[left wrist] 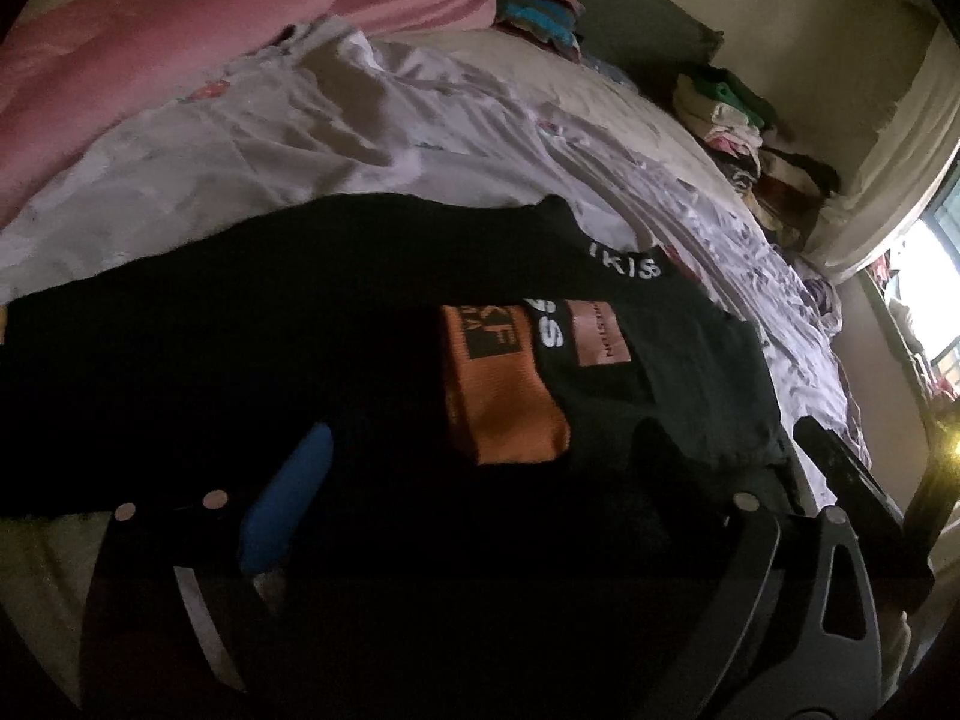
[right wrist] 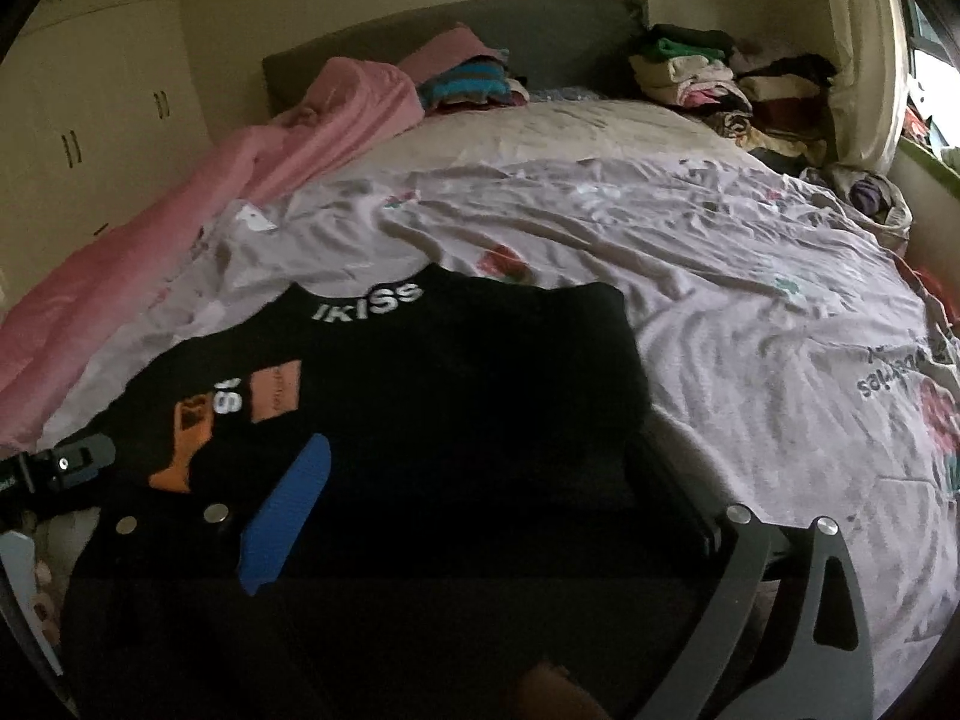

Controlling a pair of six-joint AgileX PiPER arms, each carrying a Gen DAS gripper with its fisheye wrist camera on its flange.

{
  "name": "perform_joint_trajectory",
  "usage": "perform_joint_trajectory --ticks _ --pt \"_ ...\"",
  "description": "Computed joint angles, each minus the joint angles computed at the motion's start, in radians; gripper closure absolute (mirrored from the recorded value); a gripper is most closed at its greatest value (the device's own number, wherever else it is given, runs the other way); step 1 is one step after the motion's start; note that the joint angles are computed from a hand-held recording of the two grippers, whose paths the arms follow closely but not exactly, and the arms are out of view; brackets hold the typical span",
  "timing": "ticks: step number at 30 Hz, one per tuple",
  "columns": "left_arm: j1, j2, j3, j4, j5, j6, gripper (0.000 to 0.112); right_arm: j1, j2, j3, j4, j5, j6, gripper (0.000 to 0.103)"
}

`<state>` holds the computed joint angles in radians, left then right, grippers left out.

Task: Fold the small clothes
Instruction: 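Open the right gripper to release the cuff and withdraw it, then grasp the other orange sleeve cuff with the left gripper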

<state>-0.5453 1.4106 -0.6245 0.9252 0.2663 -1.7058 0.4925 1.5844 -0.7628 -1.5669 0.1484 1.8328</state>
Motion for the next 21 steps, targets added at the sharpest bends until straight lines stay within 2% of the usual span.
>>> perform_joint_trajectory --ticks 2,6,10,16,21 --pt "-0.014 -0.036 0.017 0.018 0.043 -0.024 0.019 0.034 -0.001 -0.016 0.088 0.004 -0.094 0.005" --pt "-0.025 -0.112 0.051 0.005 0.108 -0.013 0.019 0.098 -0.006 -0.04 0.126 0.038 -0.131 0.005" --pt "-0.018 -0.174 0.078 -0.038 0.144 0.029 0.019 0.17 -0.006 -0.08 0.229 0.068 -0.24 0.005" --pt "0.024 -0.265 0.123 -0.1 0.17 0.093 0.019 0.258 0.004 -0.136 0.313 0.098 -0.337 0.005" --pt "0.051 -0.351 0.155 -0.139 0.227 0.14 0.019 0.324 0.027 -0.185 0.368 0.119 -0.408 0.005"
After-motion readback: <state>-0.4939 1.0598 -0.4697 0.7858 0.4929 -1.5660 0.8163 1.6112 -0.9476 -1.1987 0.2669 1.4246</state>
